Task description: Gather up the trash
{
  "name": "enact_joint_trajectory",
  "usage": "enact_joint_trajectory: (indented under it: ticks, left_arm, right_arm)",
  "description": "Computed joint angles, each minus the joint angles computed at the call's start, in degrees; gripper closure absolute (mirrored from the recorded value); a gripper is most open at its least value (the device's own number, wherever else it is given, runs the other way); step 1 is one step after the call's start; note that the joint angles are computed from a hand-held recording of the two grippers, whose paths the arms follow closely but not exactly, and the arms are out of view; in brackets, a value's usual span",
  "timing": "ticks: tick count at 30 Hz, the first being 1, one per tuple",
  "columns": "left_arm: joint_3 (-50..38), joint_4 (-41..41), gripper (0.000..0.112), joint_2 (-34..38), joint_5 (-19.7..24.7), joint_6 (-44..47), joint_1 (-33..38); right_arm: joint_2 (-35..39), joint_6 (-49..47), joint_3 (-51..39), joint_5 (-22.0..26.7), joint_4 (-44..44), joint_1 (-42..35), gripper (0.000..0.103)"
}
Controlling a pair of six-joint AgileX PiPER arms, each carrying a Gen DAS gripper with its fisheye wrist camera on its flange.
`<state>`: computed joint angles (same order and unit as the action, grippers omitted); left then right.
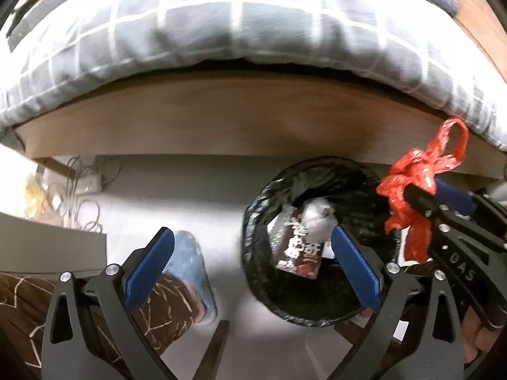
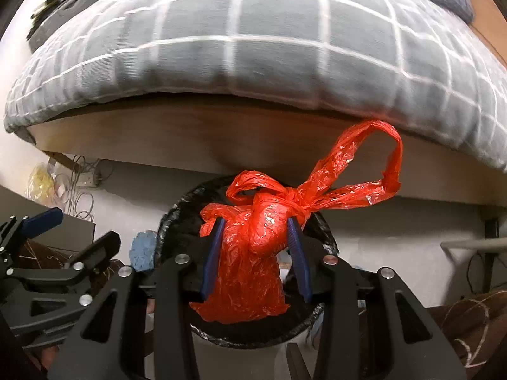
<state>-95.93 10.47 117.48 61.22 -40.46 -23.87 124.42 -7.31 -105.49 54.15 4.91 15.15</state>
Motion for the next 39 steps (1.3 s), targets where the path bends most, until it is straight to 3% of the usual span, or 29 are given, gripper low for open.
enact_joint_trajectory:
  ticks: [8, 14, 17, 24, 36, 39]
  left_arm:
    - [3.04, 0.92, 0.015, -2.69, -0.57, -1.62, 1.8]
    - [1.15, 2.01, 0.015, -2.39, 0.53, -2.79, 1.77]
    - [0.61, 1.21, 0.015, -2.19, 0.57, -2.6, 1.99]
    - [-1.28, 1.64, 0.015, -1.59, 1.26, -2.33, 2.14]
    - [-10.89, 4.06, 0.015, -0.64, 3.86, -1.15, 0.92]
    - [-14.15, 5.06, 0.015, -1.04, 5.51, -0.59, 0.62]
  right_arm:
    - [3.29, 1.91, -3.65, 3.53, 0.22, 1.22, 0.064]
    - [3.37, 1.56, -3.14, 2.41, -0.9, 1.75, 0.059]
    - [3.61, 1.78, -3.37, 2.32, -1.02, 1.49, 0.055]
    - [3.24, 1.98, -4.3, 1.78, -1.81, 0.73, 0.027]
    - [-0.73, 2.56, -6.16, 0.45, -3.08, -1.28, 0.011]
    - [-1.46, 1.38, -8.95, 2.29, -2.55, -2.42, 0.009]
